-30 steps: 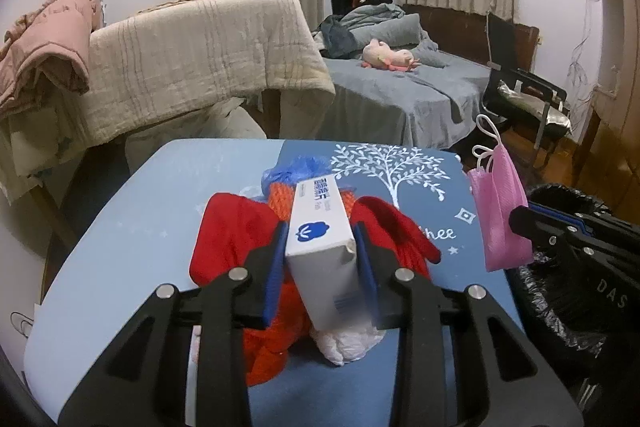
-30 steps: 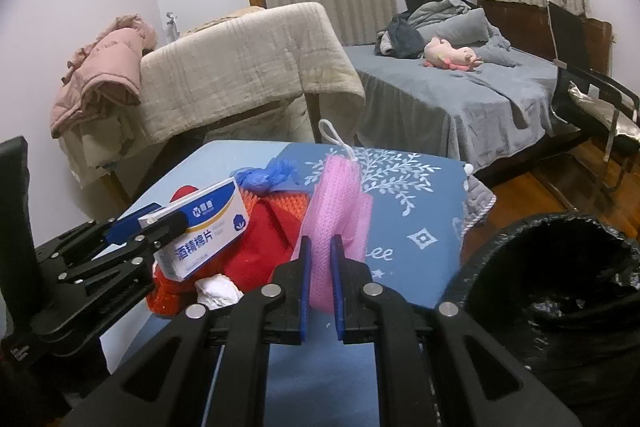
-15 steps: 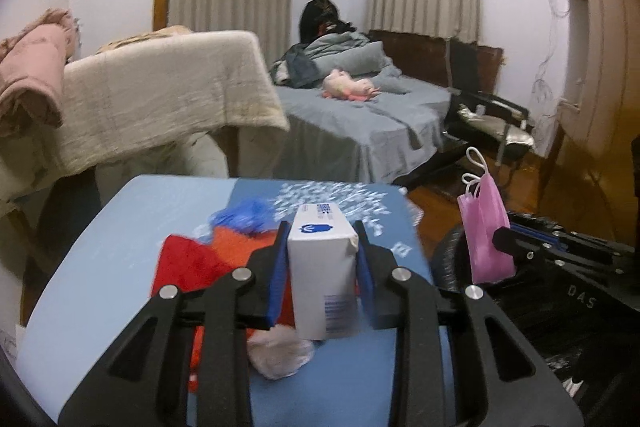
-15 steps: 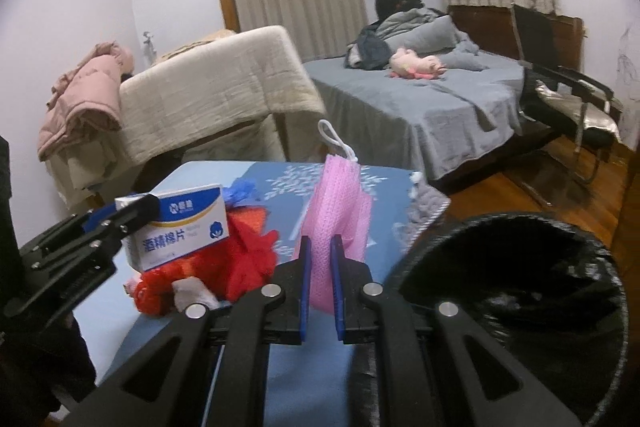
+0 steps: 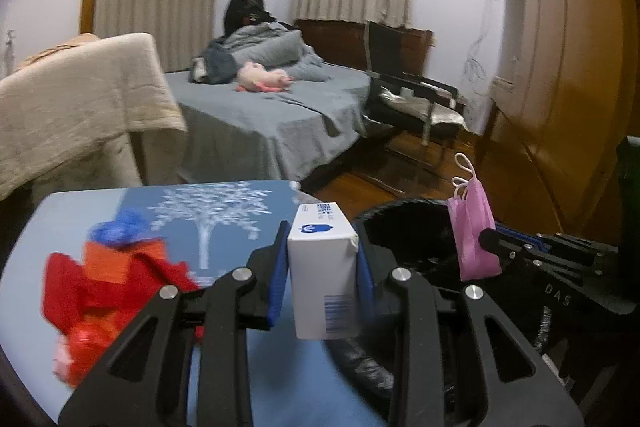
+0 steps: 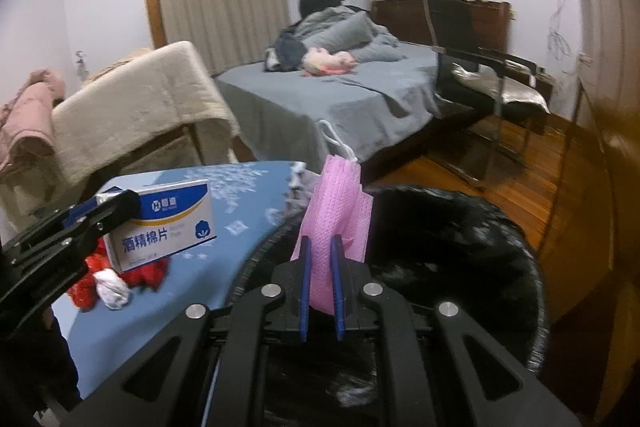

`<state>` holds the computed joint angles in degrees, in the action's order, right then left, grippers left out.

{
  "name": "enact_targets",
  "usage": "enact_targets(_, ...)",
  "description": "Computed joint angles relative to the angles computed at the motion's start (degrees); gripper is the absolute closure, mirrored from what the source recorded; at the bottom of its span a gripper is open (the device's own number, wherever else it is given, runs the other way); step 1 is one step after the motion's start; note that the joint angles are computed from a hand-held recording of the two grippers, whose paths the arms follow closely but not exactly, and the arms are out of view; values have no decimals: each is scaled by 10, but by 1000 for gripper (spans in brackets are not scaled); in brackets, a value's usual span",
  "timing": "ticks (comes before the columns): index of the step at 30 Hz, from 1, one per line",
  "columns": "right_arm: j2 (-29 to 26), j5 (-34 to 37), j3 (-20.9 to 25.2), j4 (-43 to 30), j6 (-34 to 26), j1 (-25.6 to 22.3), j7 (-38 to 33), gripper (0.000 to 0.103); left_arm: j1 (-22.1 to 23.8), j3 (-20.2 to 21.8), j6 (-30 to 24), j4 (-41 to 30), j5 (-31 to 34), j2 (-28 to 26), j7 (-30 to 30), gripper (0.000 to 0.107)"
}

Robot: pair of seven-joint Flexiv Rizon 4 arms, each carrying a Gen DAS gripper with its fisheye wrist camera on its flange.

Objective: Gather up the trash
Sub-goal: 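Carry both items over the black bin and open both grippers to drop them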

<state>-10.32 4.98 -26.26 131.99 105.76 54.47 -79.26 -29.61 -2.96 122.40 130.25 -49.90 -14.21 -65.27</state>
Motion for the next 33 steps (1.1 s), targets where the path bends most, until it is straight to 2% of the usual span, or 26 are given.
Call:
enact_targets(3,-2,8,-39,10,-4,20,3,93,17,-10,-23,-17,43,-17,-29,78)
enact_targets(5,-3,9,-65,17,-6,35,6,90,31,-14,-47,-30,79,-27,-55,77)
enact_targets(7,-7,9,-104,21,-10,62,15,89,42,-15,-65,-39,111,-35,-78,74)
enact_targets(8,-8,7,-106,22,-11,59,20,84,40,-12,-71,-43,117,-38,-85,74)
enact_targets(12,-12,3,-123,27,-6,62,37,64,13,23,-75,-41,124,-41,-102,59)
enact_targets(13,-11,4,-130,28,-5,69,36,62,-4,40,-73,-40,110,-41,-94,58)
enact_targets(16,-14,14,-153,28,1,96,31,39,-51,75,-55,-31,51,-38,-57,50)
enact_targets(18,-19,30,-188,29,9,139,25,14,-73,85,-34,-26,-1,-37,-16,42)
enact_targets(20,-23,45,-209,27,15,168,18,6,-89,88,-8,-19,-51,-35,22,37)
enact_targets(24,-26,54,-176,11,17,165,3,6,-93,79,35,8,-121,-17,70,32)
enact_targets(28,-33,51,-90,-9,20,115,1,6,-85,65,84,48,-178,8,96,31)
enact_targets(33,-53,47,8,-36,29,61,-4,6,-59,44,126,98,-215,40,101,31)
